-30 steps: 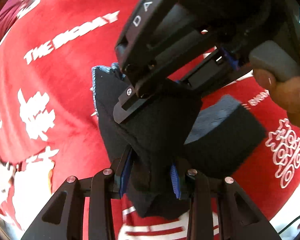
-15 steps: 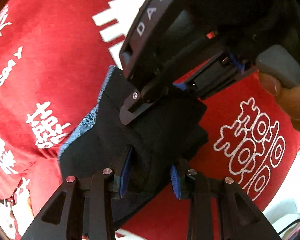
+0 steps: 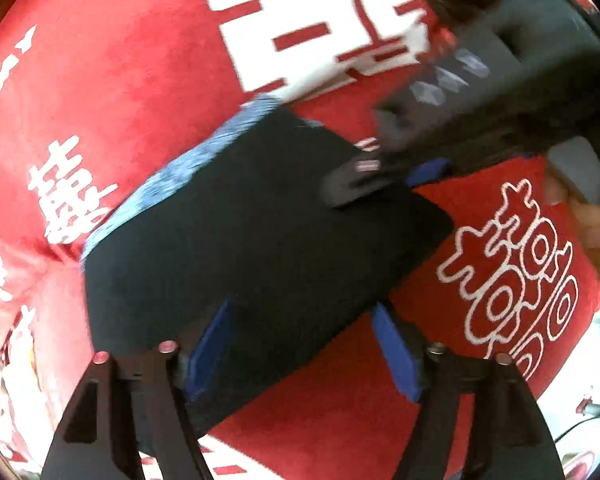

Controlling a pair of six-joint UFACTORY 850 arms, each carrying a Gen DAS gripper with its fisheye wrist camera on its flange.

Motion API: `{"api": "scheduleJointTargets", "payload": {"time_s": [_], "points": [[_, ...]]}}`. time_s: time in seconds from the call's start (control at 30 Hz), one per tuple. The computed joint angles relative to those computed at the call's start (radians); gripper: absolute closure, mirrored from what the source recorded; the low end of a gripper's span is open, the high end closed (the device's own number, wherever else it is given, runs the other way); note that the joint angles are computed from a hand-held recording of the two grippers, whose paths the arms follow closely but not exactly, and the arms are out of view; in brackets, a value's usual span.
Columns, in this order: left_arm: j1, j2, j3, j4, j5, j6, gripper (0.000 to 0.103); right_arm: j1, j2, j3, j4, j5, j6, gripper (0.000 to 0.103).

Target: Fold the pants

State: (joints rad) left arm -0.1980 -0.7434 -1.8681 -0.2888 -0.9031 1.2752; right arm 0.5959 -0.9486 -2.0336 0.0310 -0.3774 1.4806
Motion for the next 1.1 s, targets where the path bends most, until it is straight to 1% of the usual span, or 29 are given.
{"api": "scheduleJointTargets", "payload": {"time_s": [0.03, 0.07, 0.1, 0.13, 0.2, 0.27, 0.3, 0.33, 0.37, 0.43, 0.47, 0.5, 0.57, 0.6, 0.67, 0.7, 0.73, 0.77, 0.83, 0.9, 1.0, 1.1], "points": [[0.011, -0.019, -0.041, 0.002, -0.033, -0.016, 0.030, 0.002, 0.000, -0.011, -0.015, -0.039, 0.006, 0.067], [0.018, -0.032, -0.069, 0.006, -0.045, -0.033, 0.030, 0.005, -0.005, -0.031, -0.031, -0.074, 0.018, 0.064], [0.026, -0.040, -0.089, 0.015, -0.027, -0.055, 0.030, 0.009, -0.009, -0.050, -0.044, -0.123, 0.030, 0.060], [0.031, -0.042, -0.094, 0.024, -0.006, -0.074, 0.030, 0.012, -0.009, -0.056, -0.042, -0.154, 0.031, 0.058], [0.043, -0.070, -0.143, 0.045, 0.004, -0.126, 0.030, 0.019, 0.011, -0.026, -0.046, -0.159, 0.054, 0.057], [0.050, -0.122, -0.217, 0.106, 0.005, -0.234, 0.030, 0.029, 0.034, 0.008, -0.068, -0.145, 0.103, 0.057], [0.049, -0.152, -0.257, 0.141, -0.007, -0.286, 0.030, 0.033, 0.037, 0.007, -0.085, -0.158, 0.130, 0.057], [0.052, -0.199, -0.327, 0.186, -0.048, -0.366, 0.030, 0.039, 0.037, 0.001, -0.107, -0.177, 0.160, 0.057], [0.056, -0.235, -0.382, 0.199, -0.090, -0.410, 0.030, 0.044, 0.030, -0.017, -0.124, -0.201, 0.181, 0.057], [0.063, -0.317, -0.509, 0.205, -0.199, -0.485, 0.030, 0.054, 0.028, -0.036, -0.155, -0.239, 0.205, 0.056], [0.064, -0.332, -0.531, 0.208, -0.217, -0.504, 0.029, 0.057, 0.021, -0.053, -0.166, -0.258, 0.207, 0.056], [0.063, -0.335, -0.531, 0.213, -0.215, -0.515, 0.026, 0.061, 0.003, -0.093, -0.177, -0.293, 0.200, 0.056], [0.059, -0.315, -0.491, 0.223, -0.182, -0.523, 0.020, 0.063, -0.025, -0.150, -0.184, -0.337, 0.176, 0.056], [0.058, -0.309, -0.480, 0.228, -0.174, -0.525, 0.019, 0.063, -0.045, -0.189, -0.181, -0.361, 0.153, 0.056], [0.055, -0.292, -0.443, 0.241, -0.149, -0.533, 0.019, 0.058, -0.081, -0.246, -0.152, -0.385, 0.111, 0.055], [0.054, -0.288, -0.434, 0.247, -0.142, -0.536, 0.016, 0.054, -0.101, -0.274, -0.121, -0.397, 0.080, 0.053], [0.051, -0.293, -0.441, 0.256, -0.142, -0.544, 0.011, 0.052, -0.112, -0.286, -0.101, -0.403, 0.059, 0.051], [0.050, -0.294, -0.442, 0.263, -0.140, -0.552, 0.009, 0.050, -0.128, -0.310, -0.084, -0.417, 0.040, 0.050], [0.051, -0.303, -0.459, 0.265, -0.157, -0.564, 0.008, 0.052, -0.164, -0.367, -0.070, -0.458, 0.023, 0.050], [0.051, -0.301, -0.454, 0.266, -0.151, -0.564, 0.008, 0.054, -0.159, -0.353, -0.065, -0.444, 0.028, 0.049], [0.050, -0.280, -0.419, 0.271, -0.126, -0.566, 0.008, 0.055, -0.139, -0.307, -0.055, -0.415, 0.040, 0.044], [0.050, -0.275, -0.411, 0.274, -0.120, -0.583, 0.008, 0.053, -0.127, -0.283, -0.044, -0.400, 0.030, 0.043]]}}
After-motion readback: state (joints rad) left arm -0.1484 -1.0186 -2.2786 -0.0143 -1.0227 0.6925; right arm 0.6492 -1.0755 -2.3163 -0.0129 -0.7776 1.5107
